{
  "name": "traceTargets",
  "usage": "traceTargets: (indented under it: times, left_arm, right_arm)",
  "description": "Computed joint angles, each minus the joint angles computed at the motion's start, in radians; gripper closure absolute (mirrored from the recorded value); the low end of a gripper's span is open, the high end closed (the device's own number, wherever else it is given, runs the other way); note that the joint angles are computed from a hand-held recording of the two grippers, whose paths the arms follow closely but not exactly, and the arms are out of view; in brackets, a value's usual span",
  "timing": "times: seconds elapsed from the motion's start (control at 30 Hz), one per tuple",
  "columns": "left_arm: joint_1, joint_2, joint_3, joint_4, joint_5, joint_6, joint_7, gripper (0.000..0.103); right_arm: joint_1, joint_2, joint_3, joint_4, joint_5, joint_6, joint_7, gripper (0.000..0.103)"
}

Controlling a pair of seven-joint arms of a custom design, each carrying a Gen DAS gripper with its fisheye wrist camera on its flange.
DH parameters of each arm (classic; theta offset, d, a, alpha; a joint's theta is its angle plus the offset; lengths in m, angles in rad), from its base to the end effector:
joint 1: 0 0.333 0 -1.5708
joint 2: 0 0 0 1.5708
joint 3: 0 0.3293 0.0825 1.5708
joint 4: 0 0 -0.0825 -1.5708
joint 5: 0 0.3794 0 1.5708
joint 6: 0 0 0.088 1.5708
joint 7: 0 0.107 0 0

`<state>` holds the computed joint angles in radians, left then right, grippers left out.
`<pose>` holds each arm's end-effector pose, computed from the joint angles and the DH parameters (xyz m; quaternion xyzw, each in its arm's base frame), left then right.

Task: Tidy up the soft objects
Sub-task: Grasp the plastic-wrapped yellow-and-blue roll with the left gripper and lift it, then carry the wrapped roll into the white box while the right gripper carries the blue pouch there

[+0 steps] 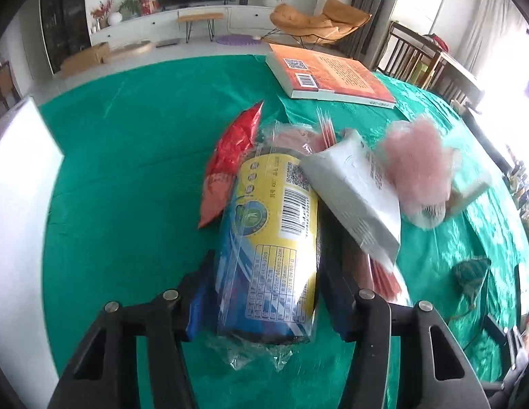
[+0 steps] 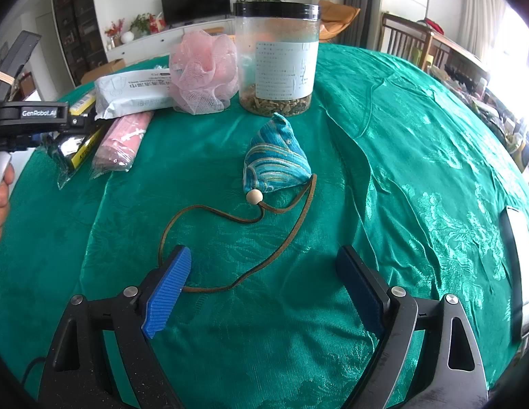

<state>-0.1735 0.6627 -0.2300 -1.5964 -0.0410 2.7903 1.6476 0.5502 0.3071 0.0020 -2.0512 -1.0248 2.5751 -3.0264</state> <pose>0.6970 -0.2582 0.3262 -0.5470 0.7895 -0.2610 0.0970 0.5098 0.3309 0.3201 -0.5615 0.7630 -0.2583 0.1894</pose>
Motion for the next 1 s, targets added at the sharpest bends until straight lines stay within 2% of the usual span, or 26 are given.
traceTargets:
  times: [0.07,0.17,0.23,0.33,0.4,0.43,0.47,0.53,0.6,0.67,0.7,0.73,0.83,0.87,0.9,0.93,0.97,1.0]
  left_arm:
    - [0.016,-0.056,-0.009,-0.095,-0.011,0.030,0.001,0.047]
    - [0.086,-0.153,-0.073,-0.263,-0.083,0.075,0.038,0.047]
    - [0.136,-0.237,-0.120,-0.404,-0.139,0.121,0.090,0.047]
    - [0.178,-0.328,-0.163,-0.542,-0.200,0.160,0.180,0.047]
    - [0.170,-0.372,-0.152,-0.596,-0.212,0.168,0.216,0.042]
    - [0.164,-0.383,-0.146,-0.608,-0.218,0.171,0.232,0.034]
    - [0.155,-0.394,-0.138,-0.623,-0.219,0.196,0.249,0.020]
    - [0.107,-0.411,-0.090,-0.656,-0.187,0.283,0.229,0.006]
    - [0.069,-0.404,-0.048,-0.654,-0.137,0.320,0.195,0.005]
    - [0.035,-0.377,-0.010,-0.623,-0.084,0.296,0.161,0.005]
    - [0.012,-0.363,0.017,-0.607,-0.055,0.282,0.134,0.005]
    - [-0.012,-0.345,0.045,-0.588,-0.027,0.265,0.101,0.005]
    - [0.017,-0.324,0.016,-0.579,-0.017,0.258,0.082,0.006]
    - [0.017,-0.320,0.015,-0.577,-0.007,0.257,0.071,0.012]
    - [0.052,-0.315,-0.019,-0.575,0.002,0.256,0.068,0.023]
    - [0.114,-0.306,-0.088,-0.567,-0.060,0.236,0.135,0.048]
    - [0.143,-0.300,-0.122,-0.560,-0.087,0.220,0.156,0.049]
    - [0.154,-0.306,-0.133,-0.566,-0.104,0.224,0.167,0.049]
  right_arm:
    - [0.000,0.000,0.000,0.000,0.000,0.001,0.000,0.013]
    - [0.000,0.000,0.000,0.000,0.000,0.002,-0.001,0.013]
    - [0.000,0.000,0.000,0.000,0.001,0.002,-0.002,0.013]
    - [0.001,0.000,0.000,0.000,0.001,0.002,-0.002,0.013]
    - [0.000,-0.002,-0.001,-0.003,-0.001,0.008,0.001,0.013]
    - [0.000,-0.010,-0.004,-0.012,-0.012,0.023,0.020,0.014]
    - [0.001,-0.026,-0.017,-0.034,-0.054,0.061,0.083,0.014]
    - [0.006,-0.065,-0.043,-0.079,-0.195,0.114,0.269,0.014]
    - [0.005,-0.108,-0.042,-0.116,-0.307,0.086,0.440,0.014]
    - [-0.020,-0.124,-0.029,-0.132,-0.356,0.094,0.521,0.014]
    - [-0.040,-0.117,-0.020,-0.125,-0.348,0.114,0.507,0.014]
    - [-0.064,-0.102,-0.006,-0.109,-0.302,0.130,0.436,0.014]
    - [-0.104,-0.040,0.025,-0.020,-0.138,0.119,0.138,0.014]
    - [-0.115,-0.010,0.033,0.021,-0.068,0.120,0.020,0.014]
    - [-0.121,0.012,0.036,0.050,-0.009,0.117,-0.066,0.014]
    - [-0.130,0.041,0.041,0.088,0.054,0.102,-0.157,0.016]
    - [-0.134,0.058,0.038,0.106,0.086,0.105,-0.206,0.018]
    - [-0.141,0.073,0.036,0.119,0.121,0.122,-0.244,0.024]
